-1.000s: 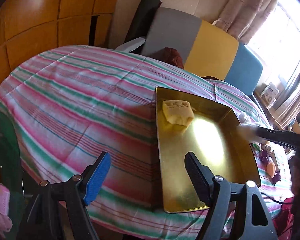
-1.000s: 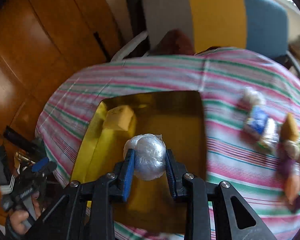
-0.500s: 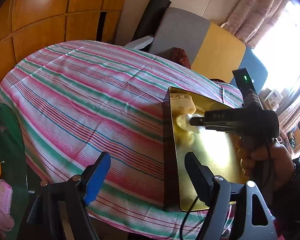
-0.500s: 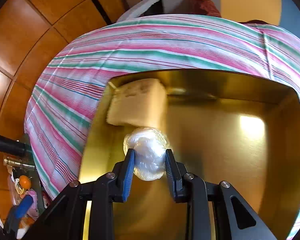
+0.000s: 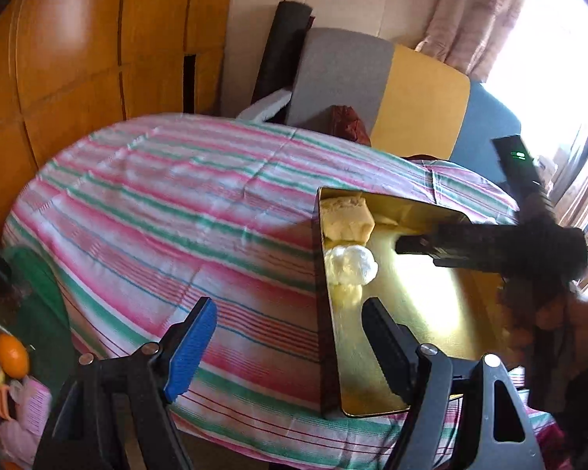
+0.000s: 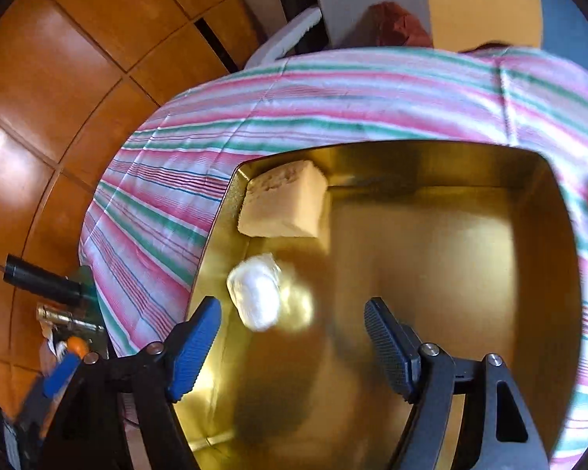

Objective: Organize objects
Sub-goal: 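Carry the white bag bundle into the gold tray and release it with the right tool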

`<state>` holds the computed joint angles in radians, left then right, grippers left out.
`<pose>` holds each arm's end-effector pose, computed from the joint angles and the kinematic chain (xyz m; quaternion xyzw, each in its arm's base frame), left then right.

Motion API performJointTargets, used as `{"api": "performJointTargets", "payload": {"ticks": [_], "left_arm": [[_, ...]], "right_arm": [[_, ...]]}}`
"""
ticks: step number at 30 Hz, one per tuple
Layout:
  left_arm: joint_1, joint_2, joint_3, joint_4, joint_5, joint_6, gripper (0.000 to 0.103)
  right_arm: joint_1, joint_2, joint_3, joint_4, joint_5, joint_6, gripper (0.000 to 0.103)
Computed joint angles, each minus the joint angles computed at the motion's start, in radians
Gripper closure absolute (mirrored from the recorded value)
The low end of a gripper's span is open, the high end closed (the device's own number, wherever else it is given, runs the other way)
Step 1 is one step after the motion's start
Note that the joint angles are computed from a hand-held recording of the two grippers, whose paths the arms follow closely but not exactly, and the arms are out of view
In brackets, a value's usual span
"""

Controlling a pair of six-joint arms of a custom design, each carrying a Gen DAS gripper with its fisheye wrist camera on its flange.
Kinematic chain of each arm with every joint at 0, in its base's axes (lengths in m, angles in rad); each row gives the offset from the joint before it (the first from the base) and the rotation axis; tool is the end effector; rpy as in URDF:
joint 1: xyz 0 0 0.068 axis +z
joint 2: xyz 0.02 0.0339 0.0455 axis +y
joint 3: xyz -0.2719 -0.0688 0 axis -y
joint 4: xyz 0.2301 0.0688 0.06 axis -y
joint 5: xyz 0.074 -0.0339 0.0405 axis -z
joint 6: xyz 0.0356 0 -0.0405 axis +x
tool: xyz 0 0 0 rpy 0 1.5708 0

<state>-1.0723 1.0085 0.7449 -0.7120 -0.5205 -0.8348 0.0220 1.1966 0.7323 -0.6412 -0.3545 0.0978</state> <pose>0.0976 -0.1423 0.2547 0.0345 0.9263 -0.0887 0.3646 0.2011 0.0168 0.2212 -0.0043 0.9587 0.1849 0.2163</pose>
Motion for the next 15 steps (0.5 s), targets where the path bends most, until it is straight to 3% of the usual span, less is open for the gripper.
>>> {"api": "performJointTargets", "payload": {"ticks": [8, 15], "left_arm": [[-0.17, 0.104, 0.124, -0.117, -0.168, -0.046, 0.025], [-0.282, 0.2, 0.219, -0.174, -0.231, -0.071, 0.025]], "right_arm": [[-0.277, -0.308, -0.022, -0.279, -0.066, -0.302, 0.019], [-0.886, -0.324, 0.021, -0.547, -0.259, -0.841, 0.019]]}}
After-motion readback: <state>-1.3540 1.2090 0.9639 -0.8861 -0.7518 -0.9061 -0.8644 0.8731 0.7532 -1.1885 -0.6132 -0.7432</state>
